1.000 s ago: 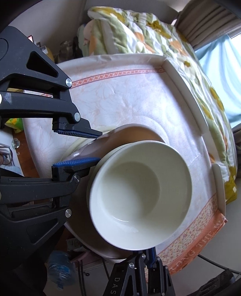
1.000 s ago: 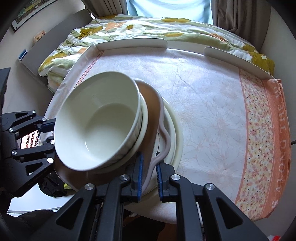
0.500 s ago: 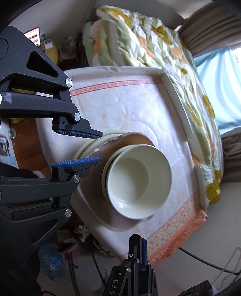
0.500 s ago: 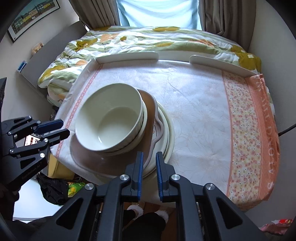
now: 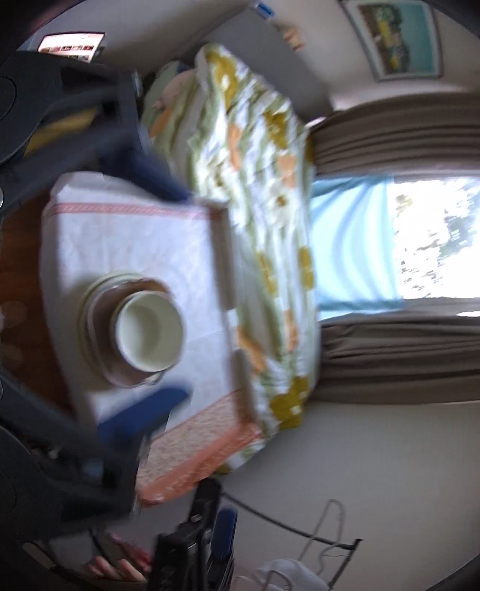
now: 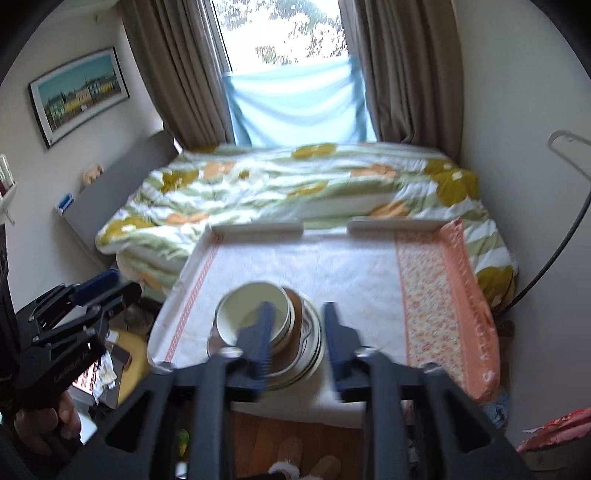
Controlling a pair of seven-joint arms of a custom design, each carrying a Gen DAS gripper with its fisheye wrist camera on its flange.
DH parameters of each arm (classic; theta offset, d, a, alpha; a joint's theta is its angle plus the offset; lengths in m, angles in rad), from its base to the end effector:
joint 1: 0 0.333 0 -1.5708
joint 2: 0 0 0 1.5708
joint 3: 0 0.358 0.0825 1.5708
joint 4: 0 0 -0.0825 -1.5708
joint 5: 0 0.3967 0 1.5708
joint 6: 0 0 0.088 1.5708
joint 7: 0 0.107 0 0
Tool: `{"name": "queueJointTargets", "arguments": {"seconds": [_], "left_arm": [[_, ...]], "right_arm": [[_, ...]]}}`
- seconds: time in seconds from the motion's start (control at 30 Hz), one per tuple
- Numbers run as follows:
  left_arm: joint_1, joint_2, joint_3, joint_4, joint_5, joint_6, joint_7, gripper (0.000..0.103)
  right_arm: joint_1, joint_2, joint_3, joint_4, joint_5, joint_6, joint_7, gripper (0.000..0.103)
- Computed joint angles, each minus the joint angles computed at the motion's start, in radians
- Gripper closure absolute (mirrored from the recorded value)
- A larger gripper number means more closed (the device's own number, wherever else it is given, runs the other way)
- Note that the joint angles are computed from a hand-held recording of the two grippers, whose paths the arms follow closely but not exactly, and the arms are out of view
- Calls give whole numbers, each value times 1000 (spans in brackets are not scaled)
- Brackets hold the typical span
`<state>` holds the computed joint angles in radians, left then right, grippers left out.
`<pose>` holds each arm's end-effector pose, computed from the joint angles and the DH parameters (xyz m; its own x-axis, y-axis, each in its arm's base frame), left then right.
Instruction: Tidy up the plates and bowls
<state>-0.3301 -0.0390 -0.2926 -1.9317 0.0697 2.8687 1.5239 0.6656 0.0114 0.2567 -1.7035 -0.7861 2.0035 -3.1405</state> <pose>0.4906 -0.3614 0.6584 -0.5792 -0.8143 -0.0385 -0.4389 0.3513 -0.8270 0.4021 0.4585 0.6548 -0.3329 -0.9284 -0.1648 -0.6256 0.3483 -0.6981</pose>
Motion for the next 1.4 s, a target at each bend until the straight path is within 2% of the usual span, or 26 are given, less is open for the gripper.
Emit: {"name": "queueJointTargets", "arguments": {"seconds": [0.03, 0.07, 0.13, 0.3, 0.5, 0.6, 0.73, 1.1, 1.4], "left_arm": [[-2, -13, 3, -17, -21, 46, 16, 0], [-3, -21, 3, -21, -36, 61, 30, 0], [20, -31, -12, -27, 41, 87, -60, 0], [20, -56, -11, -55, -18, 130, -63, 0], [78, -77, -58, -75, 98, 160, -184, 0], [89, -82, -70, -81, 124, 169, -209, 0], [115, -86, -92, -88, 182, 182, -264, 0], [137, -83, -114, -76, 273, 181, -349, 0], [138, -83, -114, -67, 317, 169, -389, 0]], "right_arm": [[7, -1, 6, 7, -36, -20, 13, 13], [15, 0, 13, 17, -72, -44, 21, 6], [32, 10, 23, 44, -121, -112, 25, 6], [64, 5, 35, 57, -200, -228, 73, 6], [79, 9, 40, 72, -236, -293, 71, 5], [85, 6, 39, 69, -248, -300, 77, 1], [87, 1, 39, 64, -251, -310, 77, 1], [79, -17, 44, 42, -254, -308, 75, 1], [65, -24, 47, 31, -254, -292, 82, 1]]}}
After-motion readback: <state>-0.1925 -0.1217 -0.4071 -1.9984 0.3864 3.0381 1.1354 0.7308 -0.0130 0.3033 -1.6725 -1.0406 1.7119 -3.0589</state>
